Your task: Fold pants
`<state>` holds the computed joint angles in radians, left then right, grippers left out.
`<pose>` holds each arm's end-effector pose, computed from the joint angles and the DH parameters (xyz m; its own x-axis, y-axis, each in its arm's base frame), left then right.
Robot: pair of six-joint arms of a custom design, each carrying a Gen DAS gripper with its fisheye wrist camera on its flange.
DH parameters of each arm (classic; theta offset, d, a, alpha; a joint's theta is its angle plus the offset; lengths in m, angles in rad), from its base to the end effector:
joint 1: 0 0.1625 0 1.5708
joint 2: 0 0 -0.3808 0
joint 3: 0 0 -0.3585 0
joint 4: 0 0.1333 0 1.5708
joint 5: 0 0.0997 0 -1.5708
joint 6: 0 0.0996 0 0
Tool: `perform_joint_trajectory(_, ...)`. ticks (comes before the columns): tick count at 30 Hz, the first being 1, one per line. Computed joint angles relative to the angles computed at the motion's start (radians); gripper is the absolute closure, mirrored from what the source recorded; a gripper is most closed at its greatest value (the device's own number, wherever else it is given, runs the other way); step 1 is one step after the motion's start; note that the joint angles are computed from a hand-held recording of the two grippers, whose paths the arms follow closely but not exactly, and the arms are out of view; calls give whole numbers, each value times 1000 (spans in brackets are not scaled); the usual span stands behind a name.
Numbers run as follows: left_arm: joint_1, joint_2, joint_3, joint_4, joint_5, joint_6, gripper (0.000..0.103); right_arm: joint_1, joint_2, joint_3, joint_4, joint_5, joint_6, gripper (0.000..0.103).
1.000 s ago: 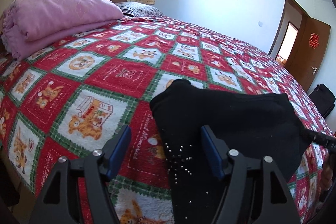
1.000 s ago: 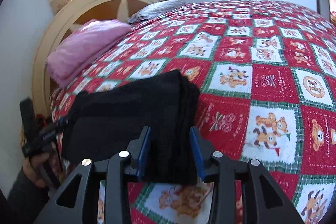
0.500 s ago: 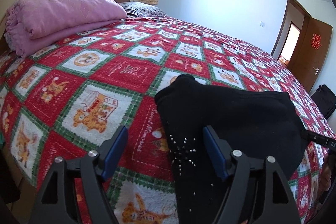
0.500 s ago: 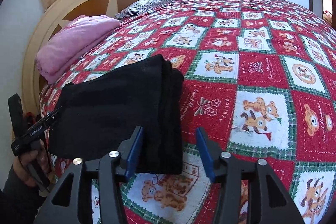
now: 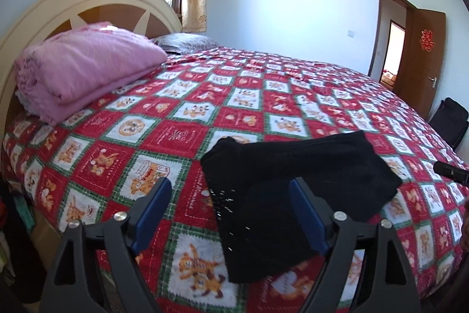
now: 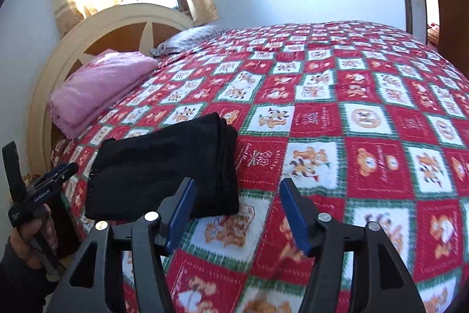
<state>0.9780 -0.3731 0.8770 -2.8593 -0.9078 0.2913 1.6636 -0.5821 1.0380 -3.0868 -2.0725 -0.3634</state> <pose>-0.2825 -0.7677 0.1431 -0.7453 0.2449 -0.6201 0.6362 0.5393 -0.5517 0.1559 -0.7537 0.2583 -0.8362 0.1415 0.5298 -0.3665 0.5745 -0.7319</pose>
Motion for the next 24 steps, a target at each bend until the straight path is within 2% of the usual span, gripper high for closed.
perform_joint_trajectory(2, -11, -19, 39, -32, -3, -3, 10, 7, -25, 49, -42, -2, 7, 39)
perform_joint_trajectory(6, -28, -36, 75, -60, -6, -5, 10, 21, -51, 105, -97, -11, 1, 39)
perform_joint_trajectory(24, -57, -62, 130, -123, -7, 22, 9, 65, -63, 134, -172, -22, -65, 36)
